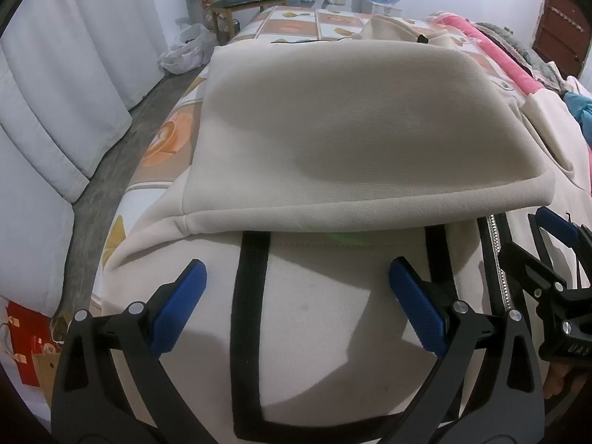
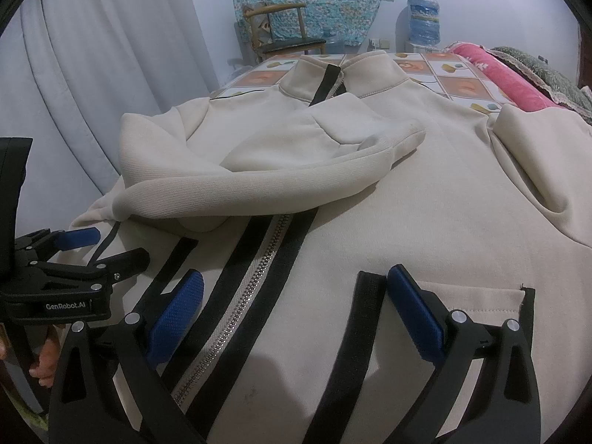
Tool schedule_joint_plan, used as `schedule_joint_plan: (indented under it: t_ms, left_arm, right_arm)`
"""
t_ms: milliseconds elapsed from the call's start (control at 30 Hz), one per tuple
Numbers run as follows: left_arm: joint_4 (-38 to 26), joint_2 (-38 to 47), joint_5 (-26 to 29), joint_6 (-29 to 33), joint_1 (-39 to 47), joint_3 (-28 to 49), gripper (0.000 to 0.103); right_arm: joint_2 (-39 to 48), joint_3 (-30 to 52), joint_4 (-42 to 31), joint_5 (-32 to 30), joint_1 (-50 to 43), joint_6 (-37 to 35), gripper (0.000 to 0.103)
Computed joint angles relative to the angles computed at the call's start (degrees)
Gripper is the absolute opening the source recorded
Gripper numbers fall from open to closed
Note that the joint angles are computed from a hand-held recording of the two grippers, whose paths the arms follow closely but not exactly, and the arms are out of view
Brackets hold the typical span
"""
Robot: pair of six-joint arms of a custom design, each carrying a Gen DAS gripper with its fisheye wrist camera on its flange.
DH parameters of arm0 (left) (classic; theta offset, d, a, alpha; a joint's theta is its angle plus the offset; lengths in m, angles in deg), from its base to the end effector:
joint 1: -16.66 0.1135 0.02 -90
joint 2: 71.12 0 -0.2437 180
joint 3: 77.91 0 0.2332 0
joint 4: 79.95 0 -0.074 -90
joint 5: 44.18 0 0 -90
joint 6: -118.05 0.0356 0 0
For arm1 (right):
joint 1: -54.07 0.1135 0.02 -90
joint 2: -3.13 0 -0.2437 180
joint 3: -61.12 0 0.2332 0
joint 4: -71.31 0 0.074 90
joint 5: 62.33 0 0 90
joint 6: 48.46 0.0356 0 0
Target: Fold large clothes
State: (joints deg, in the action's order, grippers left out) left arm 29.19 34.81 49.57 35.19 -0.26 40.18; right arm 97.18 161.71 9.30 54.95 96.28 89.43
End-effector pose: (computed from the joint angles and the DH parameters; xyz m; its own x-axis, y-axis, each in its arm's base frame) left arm 0.3550 -0.1104 0.3034 -0.7710 0.3642 -0.5224 0.4220 0.9065 0.0091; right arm 0.2545 0.2088 0.2961 -0.7094 0.2467 -0.6602 0.1813 0.9691 0.1673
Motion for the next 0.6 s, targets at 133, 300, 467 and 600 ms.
schedule_joint_plan:
  t_ms: [133,300,467,600]
  left_arm:
    - [-0.23,0.36,-0.46,-0.37,-0.18,0.54,0.096]
    - [-0.23,0.27,-0.43,-0.38,-0.24,0.43,0.096]
    - [-0.24,0.21,-0.54,-0.53,-0.23,0.33,0.096]
    - [-0.02,0.22,-0.27,-0.41,-0.08,0.24,0.096]
  right_arm:
    - [-0.03,0.00,-0.06,0.02,-0.02,-0.03,0.097]
    - [0.04,0.05,-0.05,0.02,0.01,0.00,0.097]
    - [0.05,0.03,0.01,0.01,0.01,0.01,0.097]
    - [-0.01,-0.07,0.17,-0.13,-0.08,-0.03,0.097]
